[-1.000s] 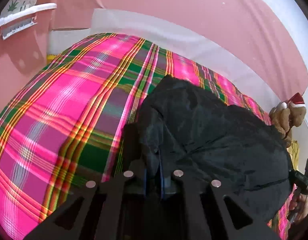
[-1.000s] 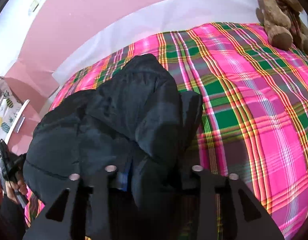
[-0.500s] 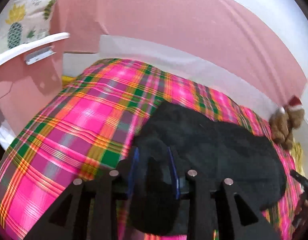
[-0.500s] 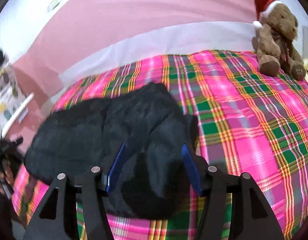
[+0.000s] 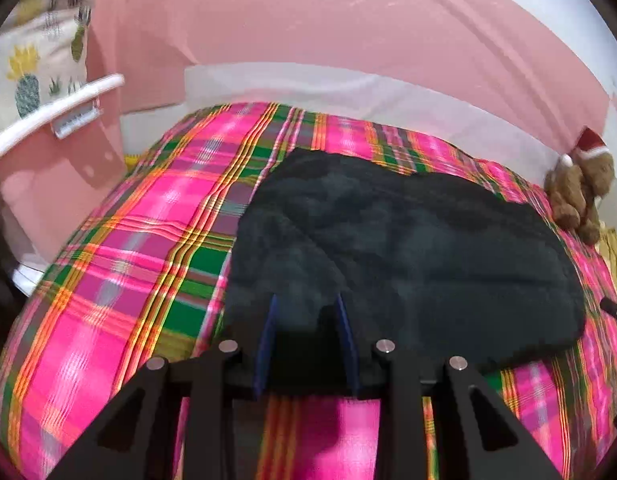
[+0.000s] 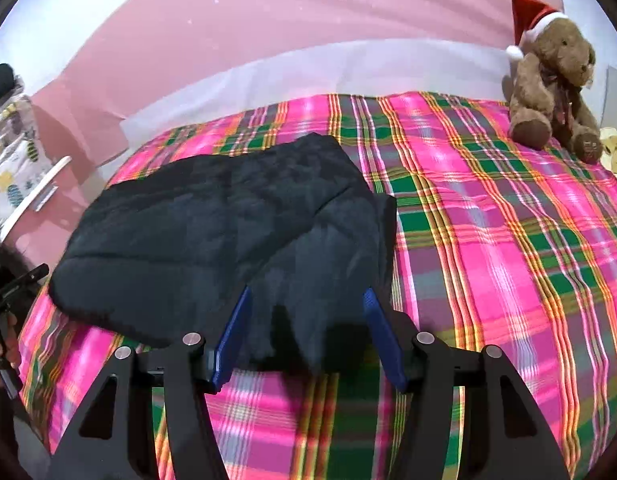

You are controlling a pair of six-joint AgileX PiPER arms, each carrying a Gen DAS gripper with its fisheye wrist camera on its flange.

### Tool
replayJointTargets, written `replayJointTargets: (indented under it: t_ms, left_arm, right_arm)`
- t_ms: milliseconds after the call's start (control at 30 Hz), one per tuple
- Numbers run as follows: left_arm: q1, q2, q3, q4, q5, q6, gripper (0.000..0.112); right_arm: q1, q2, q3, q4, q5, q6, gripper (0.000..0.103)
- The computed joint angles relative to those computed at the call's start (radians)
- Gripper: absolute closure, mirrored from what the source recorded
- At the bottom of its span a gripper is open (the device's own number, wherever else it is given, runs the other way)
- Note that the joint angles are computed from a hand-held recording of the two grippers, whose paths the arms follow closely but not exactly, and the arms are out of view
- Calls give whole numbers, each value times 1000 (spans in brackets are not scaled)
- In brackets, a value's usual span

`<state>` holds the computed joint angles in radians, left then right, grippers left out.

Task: Fold large clothes

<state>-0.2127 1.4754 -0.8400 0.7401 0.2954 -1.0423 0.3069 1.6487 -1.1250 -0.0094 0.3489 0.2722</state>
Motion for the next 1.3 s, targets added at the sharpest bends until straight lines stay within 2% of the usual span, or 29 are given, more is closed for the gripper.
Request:
replayJointTargets:
  t_ms: [100,200,333,433,600,733,833,1300]
  left_arm:
    - [-148,-118,80,119,96,-183,77]
    - [-337,-203,133,196,239,-360,75]
    - [-610,-286,184,248,421,-566,75]
    - [-777,-310,199,257,525,-698,75]
    - [-972,-288,192,224,681,-840,75]
    - [-1050,-271,183,197,733,-882,75]
    - [-1063,-257,176,190,747,-886,75]
    - [-1030,-202,165,161,722,-873,75]
  right_arm:
    - [58,-124,126,-89,-19,121,45]
    - [143,-251,239,-272,-14,335,45]
    - [305,-397,338,-574,67,679,44]
    - [438,-455,378,-732,158,865,39]
    - [610,-488,413,-825,268,1031,39]
    - [716,-481,419,-858,332,1087,39]
    - [752,-461,414,-884,362,1110,39]
    - [758,-404,401,-866,350,1103,39]
